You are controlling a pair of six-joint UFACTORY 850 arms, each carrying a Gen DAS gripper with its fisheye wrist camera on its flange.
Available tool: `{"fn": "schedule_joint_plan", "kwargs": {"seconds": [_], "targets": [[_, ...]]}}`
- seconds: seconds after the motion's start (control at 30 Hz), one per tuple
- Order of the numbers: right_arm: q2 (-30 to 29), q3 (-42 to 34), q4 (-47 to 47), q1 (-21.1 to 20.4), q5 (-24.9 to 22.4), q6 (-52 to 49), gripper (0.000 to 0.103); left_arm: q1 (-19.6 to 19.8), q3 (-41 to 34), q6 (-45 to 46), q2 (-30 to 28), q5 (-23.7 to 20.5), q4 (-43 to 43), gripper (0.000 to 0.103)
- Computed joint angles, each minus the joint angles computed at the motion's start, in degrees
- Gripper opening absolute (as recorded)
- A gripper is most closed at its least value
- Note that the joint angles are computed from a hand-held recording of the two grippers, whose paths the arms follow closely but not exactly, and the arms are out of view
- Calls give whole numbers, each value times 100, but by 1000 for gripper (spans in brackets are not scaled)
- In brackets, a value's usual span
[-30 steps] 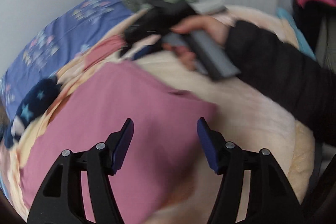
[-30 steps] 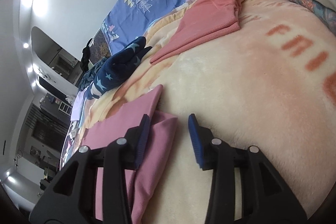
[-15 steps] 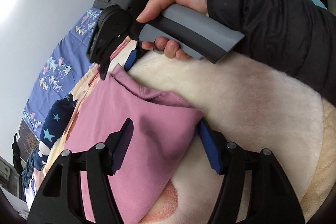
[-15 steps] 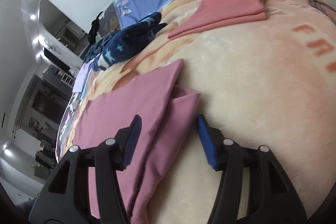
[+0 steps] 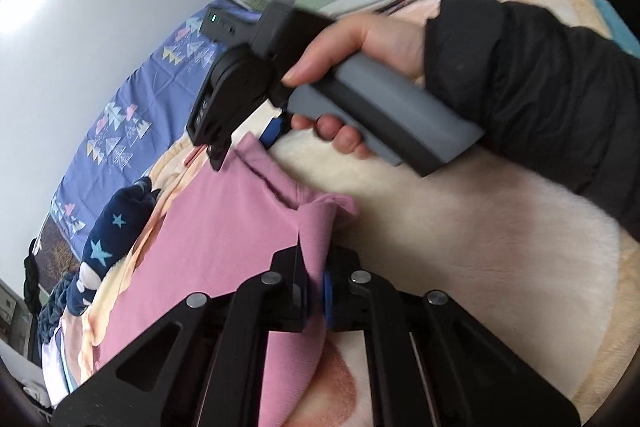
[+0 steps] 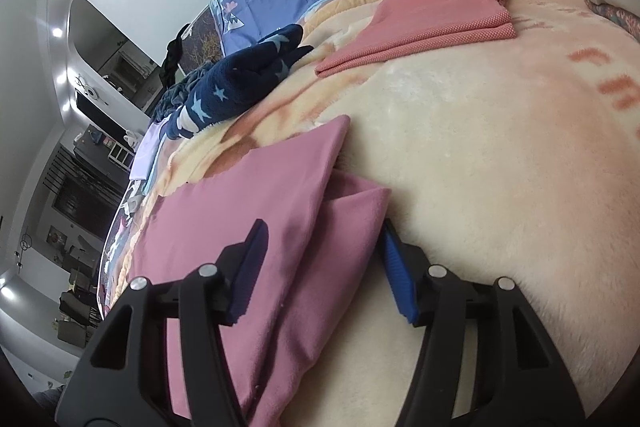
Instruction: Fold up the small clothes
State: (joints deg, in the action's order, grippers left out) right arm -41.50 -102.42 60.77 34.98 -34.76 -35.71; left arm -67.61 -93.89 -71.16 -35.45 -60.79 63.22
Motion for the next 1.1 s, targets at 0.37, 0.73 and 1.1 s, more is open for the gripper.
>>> {"fn": "schedule_joint_plan", "kwargs": {"seconds": [0.37,0.73,1.1], "targets": [[268,301,1160,90,915,-976,5,160,367,-28,267,999,-218,3],[286,390,1020,7,1109,-552,15,267,688,-85,474,1728,-408,4],[71,-57,165,94,493,-13,7,315,917,-350,620,2221,-278,5]]}}
